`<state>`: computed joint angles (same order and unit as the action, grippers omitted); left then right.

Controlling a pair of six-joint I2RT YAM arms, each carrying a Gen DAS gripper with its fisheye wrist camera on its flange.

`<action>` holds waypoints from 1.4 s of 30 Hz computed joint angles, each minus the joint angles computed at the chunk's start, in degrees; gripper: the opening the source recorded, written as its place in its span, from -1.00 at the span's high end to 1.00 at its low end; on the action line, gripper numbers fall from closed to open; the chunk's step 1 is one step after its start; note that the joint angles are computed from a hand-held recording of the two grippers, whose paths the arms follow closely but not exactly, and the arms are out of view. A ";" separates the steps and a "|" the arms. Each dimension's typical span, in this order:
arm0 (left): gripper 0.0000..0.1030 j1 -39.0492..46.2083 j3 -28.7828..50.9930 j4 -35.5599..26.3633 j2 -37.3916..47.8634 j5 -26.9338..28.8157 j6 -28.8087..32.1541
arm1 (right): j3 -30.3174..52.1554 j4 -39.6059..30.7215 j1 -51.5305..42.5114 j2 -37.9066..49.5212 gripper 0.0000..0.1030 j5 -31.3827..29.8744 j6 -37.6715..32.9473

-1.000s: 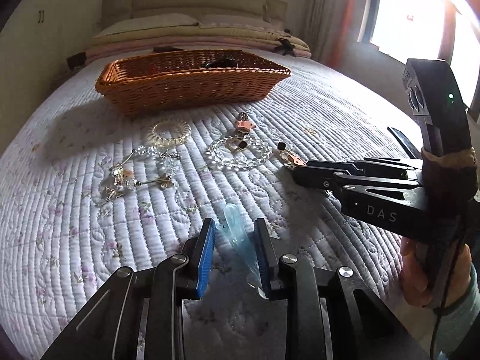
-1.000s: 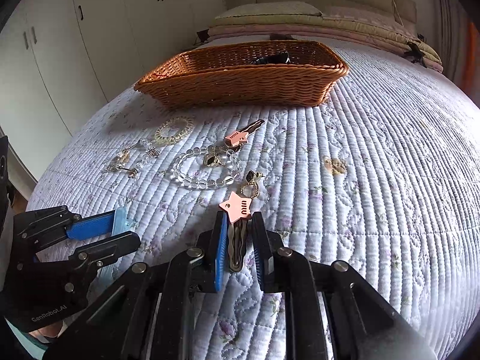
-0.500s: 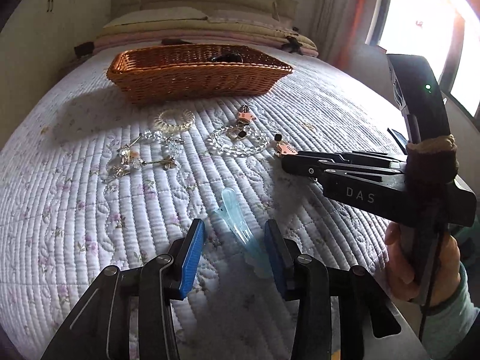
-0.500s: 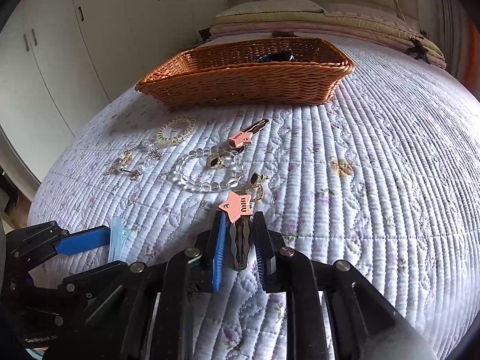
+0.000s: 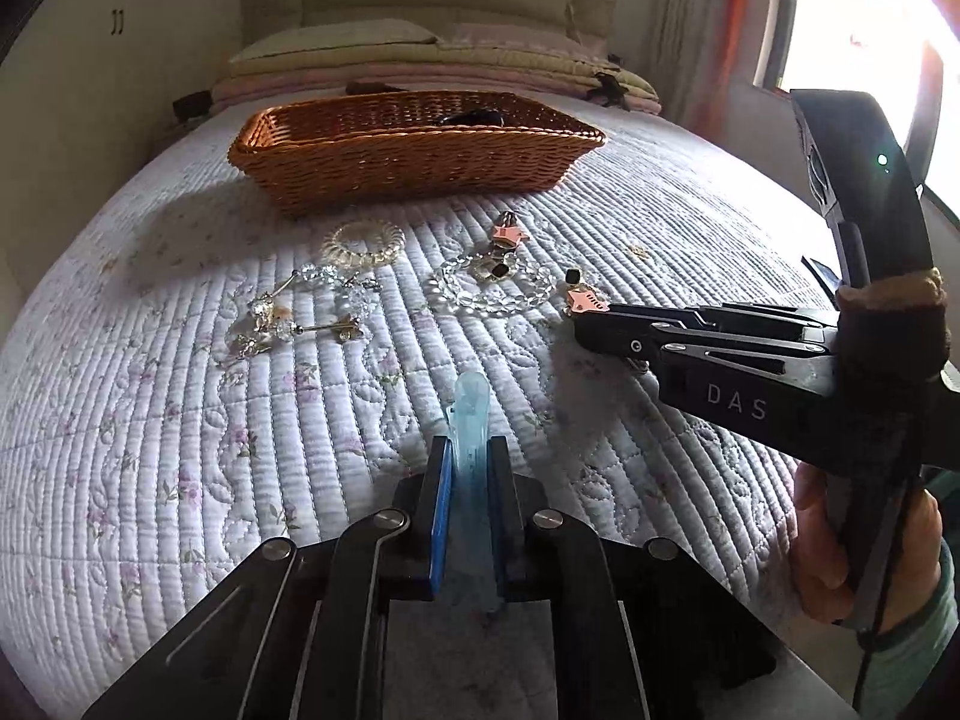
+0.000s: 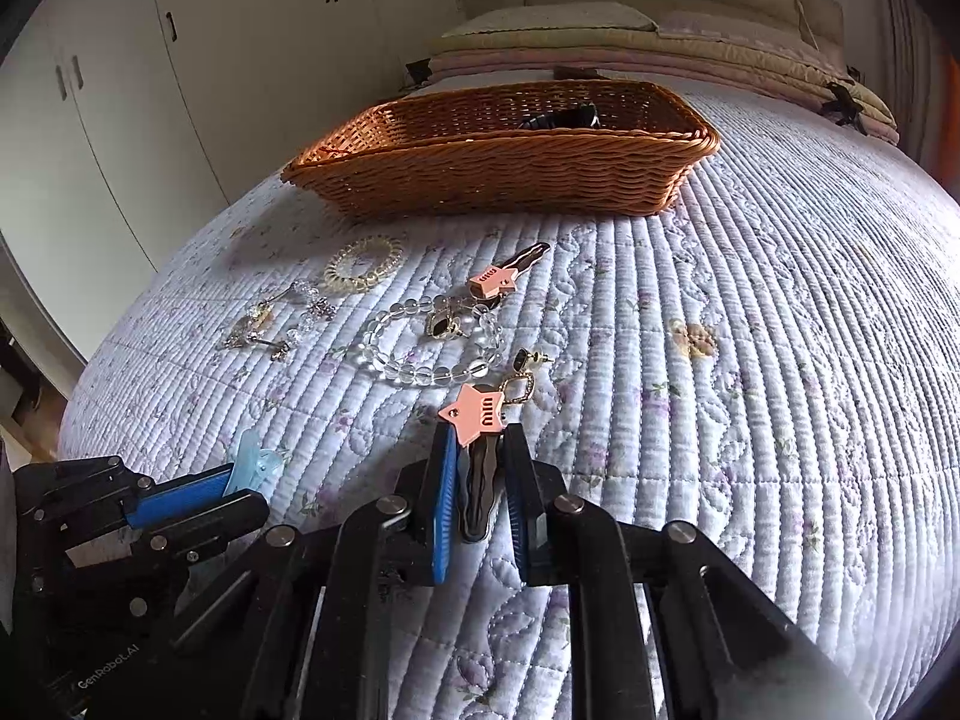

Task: Organize jewelry
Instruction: 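Grasp the light blue clip with the left tool while the right tool grasps the pink-star black hair clip, then carry both clips into the basket and open both tools to drop them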

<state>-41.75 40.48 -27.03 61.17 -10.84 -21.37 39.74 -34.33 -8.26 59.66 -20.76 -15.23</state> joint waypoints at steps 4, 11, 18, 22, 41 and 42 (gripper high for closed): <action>0.79 0.72 -1.03 0.68 -1.64 0.56 0.80 | -1.04 -0.31 -0.32 -2.54 0.65 -1.53 -1.04; 0.79 3.12 0.24 0.94 -3.05 2.06 1.68 | -2.04 -0.18 -0.94 -7.15 0.65 -3.07 -1.31; 0.79 7.29 4.41 1.03 -3.69 5.31 3.91 | 0.30 -1.44 -4.16 -6.84 0.65 -9.01 -0.02; 0.79 11.61 11.73 0.65 0.58 7.51 8.07 | 6.78 -0.81 -3.06 -5.69 0.65 -8.64 3.41; 0.79 26.81 49.71 4.54 46.09 20.17 14.62 | 73.13 -11.44 11.52 60.20 0.65 3.78 14.52; 0.79 26.71 50.76 3.89 47.03 19.81 14.88 | 73.48 -11.23 11.64 61.11 0.65 4.15 14.62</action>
<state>-15.05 91.24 -23.14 108.20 8.97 -6.49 113.23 -45.57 3.39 120.77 -16.61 -0.61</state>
